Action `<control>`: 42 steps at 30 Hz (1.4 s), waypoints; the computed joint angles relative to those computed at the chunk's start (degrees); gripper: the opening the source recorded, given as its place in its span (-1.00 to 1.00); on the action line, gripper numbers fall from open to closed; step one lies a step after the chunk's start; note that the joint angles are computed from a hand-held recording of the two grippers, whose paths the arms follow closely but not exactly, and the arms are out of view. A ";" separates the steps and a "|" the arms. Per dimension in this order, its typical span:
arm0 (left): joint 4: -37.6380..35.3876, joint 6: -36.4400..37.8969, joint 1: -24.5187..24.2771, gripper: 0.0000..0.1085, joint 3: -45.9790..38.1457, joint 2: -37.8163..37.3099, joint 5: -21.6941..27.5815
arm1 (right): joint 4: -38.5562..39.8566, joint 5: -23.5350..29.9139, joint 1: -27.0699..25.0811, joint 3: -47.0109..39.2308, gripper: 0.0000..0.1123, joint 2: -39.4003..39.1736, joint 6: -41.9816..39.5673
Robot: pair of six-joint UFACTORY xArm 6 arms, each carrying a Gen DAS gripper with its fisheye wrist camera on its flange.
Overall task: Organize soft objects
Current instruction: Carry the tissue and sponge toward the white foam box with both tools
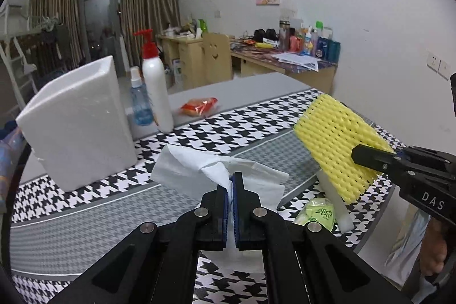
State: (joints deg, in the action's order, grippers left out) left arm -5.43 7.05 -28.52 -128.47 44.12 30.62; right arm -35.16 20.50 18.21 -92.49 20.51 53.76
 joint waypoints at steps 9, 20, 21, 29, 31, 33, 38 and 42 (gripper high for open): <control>0.93 -1.68 1.03 -0.95 5.05 -3.37 -2.78 | 0.42 0.31 1.06 -3.53 -0.78 2.02 -2.69; 7.27 -8.09 2.59 -0.95 7.58 -5.67 -5.23 | 1.95 0.47 2.36 -8.31 -0.78 4.72 -6.22; 7.84 -8.68 2.77 -0.95 7.96 -5.96 -5.47 | 2.39 0.59 2.55 -9.08 -0.78 5.14 -6.96; 14.46 -14.80 4.19 -0.95 9.55 -7.64 -7.18 | 4.77 1.26 3.66 -14.58 -0.78 8.22 -11.18; 15.46 -15.62 4.51 -0.95 9.75 -7.88 -7.63 | 5.41 1.56 3.99 -16.10 -0.78 9.11 -12.32; 16.97 -16.91 4.68 -0.95 9.36 -7.78 -7.65 | 6.04 1.66 4.23 -17.15 -0.78 9.72 -13.38; 19.42 -18.77 5.13 -0.95 7.93 -7.19 -6.97 | 8.00 2.67 4.91 -21.44 -0.78 12.09 -16.53; 20.56 -19.75 5.55 -0.94 7.68 -7.15 -7.11 | 9.45 3.43 5.28 -25.23 -0.78 14.17 -18.95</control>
State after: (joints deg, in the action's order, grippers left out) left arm 15.13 -12.69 -22.97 -120.79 36.97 23.51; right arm -25.71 23.94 23.49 -117.72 34.67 34.81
